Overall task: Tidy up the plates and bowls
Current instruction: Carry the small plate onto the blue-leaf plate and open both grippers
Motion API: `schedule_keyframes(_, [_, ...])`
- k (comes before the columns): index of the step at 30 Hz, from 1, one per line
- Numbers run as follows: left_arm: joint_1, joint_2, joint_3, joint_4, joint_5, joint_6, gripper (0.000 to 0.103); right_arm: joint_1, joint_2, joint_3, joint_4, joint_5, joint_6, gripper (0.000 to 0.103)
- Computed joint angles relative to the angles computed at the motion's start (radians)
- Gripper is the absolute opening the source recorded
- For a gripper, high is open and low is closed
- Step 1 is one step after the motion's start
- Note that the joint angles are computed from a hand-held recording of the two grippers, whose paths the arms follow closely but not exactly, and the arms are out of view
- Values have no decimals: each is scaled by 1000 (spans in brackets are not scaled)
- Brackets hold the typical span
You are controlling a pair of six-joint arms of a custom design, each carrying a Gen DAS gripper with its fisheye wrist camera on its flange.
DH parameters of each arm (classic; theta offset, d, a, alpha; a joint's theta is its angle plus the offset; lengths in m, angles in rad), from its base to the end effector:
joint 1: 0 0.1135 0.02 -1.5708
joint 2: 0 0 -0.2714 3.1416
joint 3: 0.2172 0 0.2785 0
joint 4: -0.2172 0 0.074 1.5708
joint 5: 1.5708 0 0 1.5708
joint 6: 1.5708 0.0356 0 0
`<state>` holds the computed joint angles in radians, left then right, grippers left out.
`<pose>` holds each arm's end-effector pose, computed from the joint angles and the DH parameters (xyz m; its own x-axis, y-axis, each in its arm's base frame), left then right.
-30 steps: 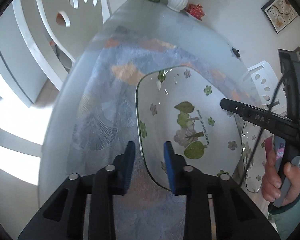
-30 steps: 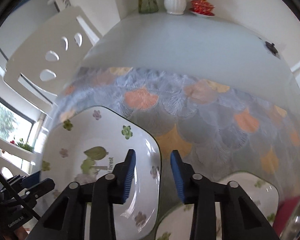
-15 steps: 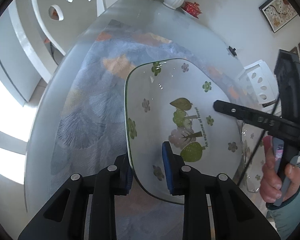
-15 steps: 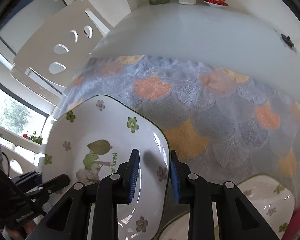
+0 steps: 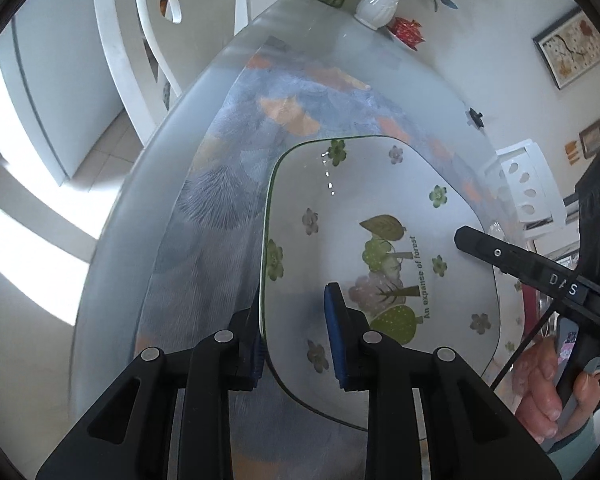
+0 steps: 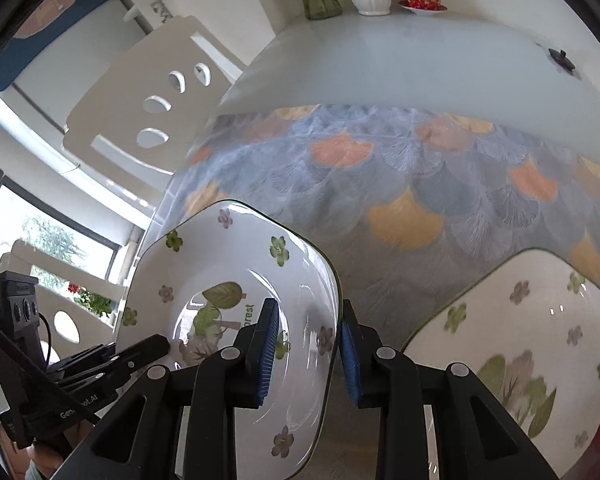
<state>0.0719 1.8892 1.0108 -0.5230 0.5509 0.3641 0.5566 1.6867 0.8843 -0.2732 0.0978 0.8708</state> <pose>0.3428 0.0060 0.0974 -0.9091 0.2387 -0.3413 0.3752 0.8253 -0.4221 0.2867 0.1743 0.1330 -0.8533 0.3656 -0.3719 0.2581 0.9157 0.3081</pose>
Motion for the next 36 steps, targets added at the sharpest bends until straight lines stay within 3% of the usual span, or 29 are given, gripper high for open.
schedule_keyframes(8, [44,-150,-92,-47,-18,90,23,108,-91,-36,-53,57,89,28])
schedule_keyframes(14, [104,-347,-193,-114,-24,242,23,215,-191,-81,-98,95,198,28])
schedule_keyframes(21, [239,-538,-279,-305,5,470,23,455,-323,-119,-220,210,452,29])
schedule_keyframes(26, [357,-612,-344,-409,5,603,23,644,-315,-111,-296,265,658,29])
schedule_keyframes(32, [471,-669,-441,-432,-59,782,23,785,-284,-181,-192,249,847,29])
schedule_keyframes(36, [530,-646,-471,-435,-87,835,23,833,-253,-210,-129,252,920,29])
